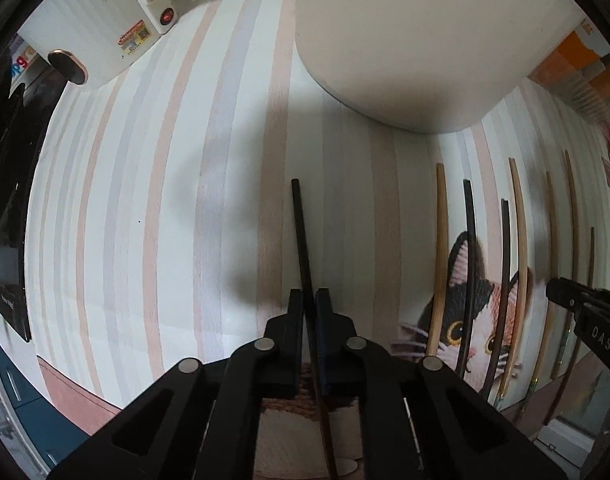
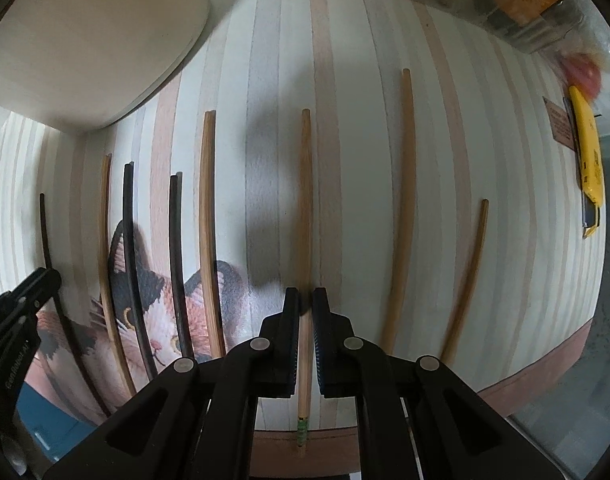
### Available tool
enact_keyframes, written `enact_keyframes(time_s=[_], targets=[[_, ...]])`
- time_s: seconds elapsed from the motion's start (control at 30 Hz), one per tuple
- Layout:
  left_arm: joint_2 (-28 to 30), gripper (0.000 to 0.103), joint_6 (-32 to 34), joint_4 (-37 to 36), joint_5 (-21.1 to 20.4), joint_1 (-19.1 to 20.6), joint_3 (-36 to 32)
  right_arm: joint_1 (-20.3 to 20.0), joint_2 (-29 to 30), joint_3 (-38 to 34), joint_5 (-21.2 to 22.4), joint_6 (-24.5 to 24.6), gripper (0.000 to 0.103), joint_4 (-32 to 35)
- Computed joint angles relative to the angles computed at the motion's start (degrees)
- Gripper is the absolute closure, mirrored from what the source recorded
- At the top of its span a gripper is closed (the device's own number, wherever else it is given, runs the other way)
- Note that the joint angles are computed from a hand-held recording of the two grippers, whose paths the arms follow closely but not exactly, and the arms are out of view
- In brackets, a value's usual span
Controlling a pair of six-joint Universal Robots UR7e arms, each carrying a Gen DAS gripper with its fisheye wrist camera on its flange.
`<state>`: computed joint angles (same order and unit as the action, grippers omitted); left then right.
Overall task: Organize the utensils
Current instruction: 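Lift both held chopsticks off the cloth, then carry both chopsticks upright over the beige holder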
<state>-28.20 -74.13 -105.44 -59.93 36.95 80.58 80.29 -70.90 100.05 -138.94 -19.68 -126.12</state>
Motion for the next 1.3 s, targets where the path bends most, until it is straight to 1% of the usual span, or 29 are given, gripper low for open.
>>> enact_keyframes(time_s=[0.1,0.2,0.23,0.33,0.53,0.67,0.7,0.8,0.97,1.1,1.3], targets=[[-0.7,0.1,-0.9,2.1,1.0,-0.9,0.0,-0.1,-0.8,1.7,0.7,-0.6,0.096,-2.5],[-1.9,0.1,-2.2,2.7,2.1,-2.1,0.8,-0.6,-3.0,2.8,3.1,-0.6,0.096,-2.7],[-1.9,0.1,-2.6,3.1,2.4,-2.5,0.2,-0.3,-3.8,3.3,4.1,-1.1,0.096,-3.3],[-3.8,0.1,-3.8,3.2,4.0,-3.7,1.6,0.7,-6.1,4.5,6.6,-2.7,0.096,-5.3],[-6.3,0.1,-6.5,4.5,7.3,-7.0,2.2,3.4,-10.1,6.7,10.4,-5.4,0.096,-9.0],[-8.4,0.1,-9.1,5.2,9.9,-8.9,3.2,5.0,-11.8,6.4,12.4,-5.7,0.096,-9.2],[-8.1,0.1,-9.0,5.5,10.8,-8.6,2.4,5.3,-12.3,6.5,12.9,-5.8,0.096,-9.5],[-8.8,0.1,-10.4,7.1,13.4,-9.7,1.9,5.0,-13.5,5.9,14.9,-7.0,0.096,-9.9],[-9.2,0.101,-10.4,9.1,16.9,-10.1,0.3,6.1,-12.8,4.2,16.7,-6.3,0.096,-10.5],[-9.2,0.101,-9.6,8.9,18.7,-10.0,-0.2,6.7,-12.1,3.4,17.7,-6.2,0.096,-11.7],[-9.7,0.101,-9.2,10.6,21.9,-10.8,-2.4,8.3,-11.9,1.6,19.5,-5.6,0.096,-11.8]])
